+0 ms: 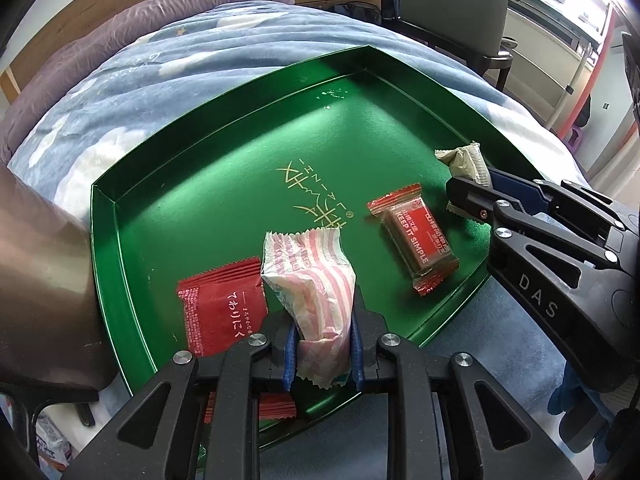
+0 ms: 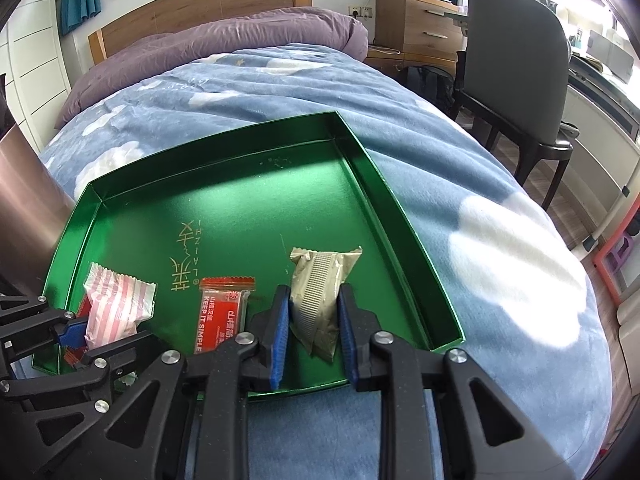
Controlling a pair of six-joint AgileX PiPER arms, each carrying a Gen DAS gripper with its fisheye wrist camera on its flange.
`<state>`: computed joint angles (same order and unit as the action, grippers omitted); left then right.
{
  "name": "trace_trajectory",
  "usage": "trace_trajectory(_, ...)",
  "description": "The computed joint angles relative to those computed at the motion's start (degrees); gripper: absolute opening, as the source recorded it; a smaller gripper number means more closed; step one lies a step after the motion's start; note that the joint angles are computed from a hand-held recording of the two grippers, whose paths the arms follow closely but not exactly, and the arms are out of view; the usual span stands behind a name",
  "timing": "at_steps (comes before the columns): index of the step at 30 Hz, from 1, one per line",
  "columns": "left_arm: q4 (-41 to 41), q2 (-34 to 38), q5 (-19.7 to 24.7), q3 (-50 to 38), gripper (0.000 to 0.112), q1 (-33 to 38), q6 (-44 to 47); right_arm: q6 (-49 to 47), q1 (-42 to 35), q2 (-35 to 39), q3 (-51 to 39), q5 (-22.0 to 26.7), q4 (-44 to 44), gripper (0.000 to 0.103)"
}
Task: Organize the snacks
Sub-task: 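Open both tools to drop the wrapper and olive-green packet into the tray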
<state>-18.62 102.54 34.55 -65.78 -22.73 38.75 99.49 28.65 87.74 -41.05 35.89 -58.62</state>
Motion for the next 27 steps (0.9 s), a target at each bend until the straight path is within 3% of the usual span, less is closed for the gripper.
trace_trajectory(12,2.6,-1.4,-0.8,0.4,0.042,-0.4,-3.1,-4.0,0.4,0.5,-1.6,2.6,3.7,0.0)
trace_trajectory(18,3.5,-3.4,-1.4,1.3,0.046,-0.5,-3.4,-5.3,1.1,-0.7,-1.8,4.5,5.1,0.001)
trace_trajectory(19,3.9,-3.8,-1.5,1.4,0.047,-0.4,-3.8,-5.5,1.2,-1.0,-1.8,4.7,5.3,0.008)
trace_trajectory(20,4.1,-4.1,-1.3,1.5,0.047,-0.4,-4.0,-6.1,1.2,-1.0,-2.0,4.8,5.6,0.023)
trace_trajectory(21,4.2,-4.2,-1.2,1.4,0.047,-0.3,-4.1,-7.1,1.3,-0.9,-2.3,5.0,6.1,0.029)
trace_trajectory(27,3.8,-6.7,-0.2,2.3,0.047,0.7,-2.9,-9.1,1.6,-1.1,-3.1,6.1,7.8,0.03)
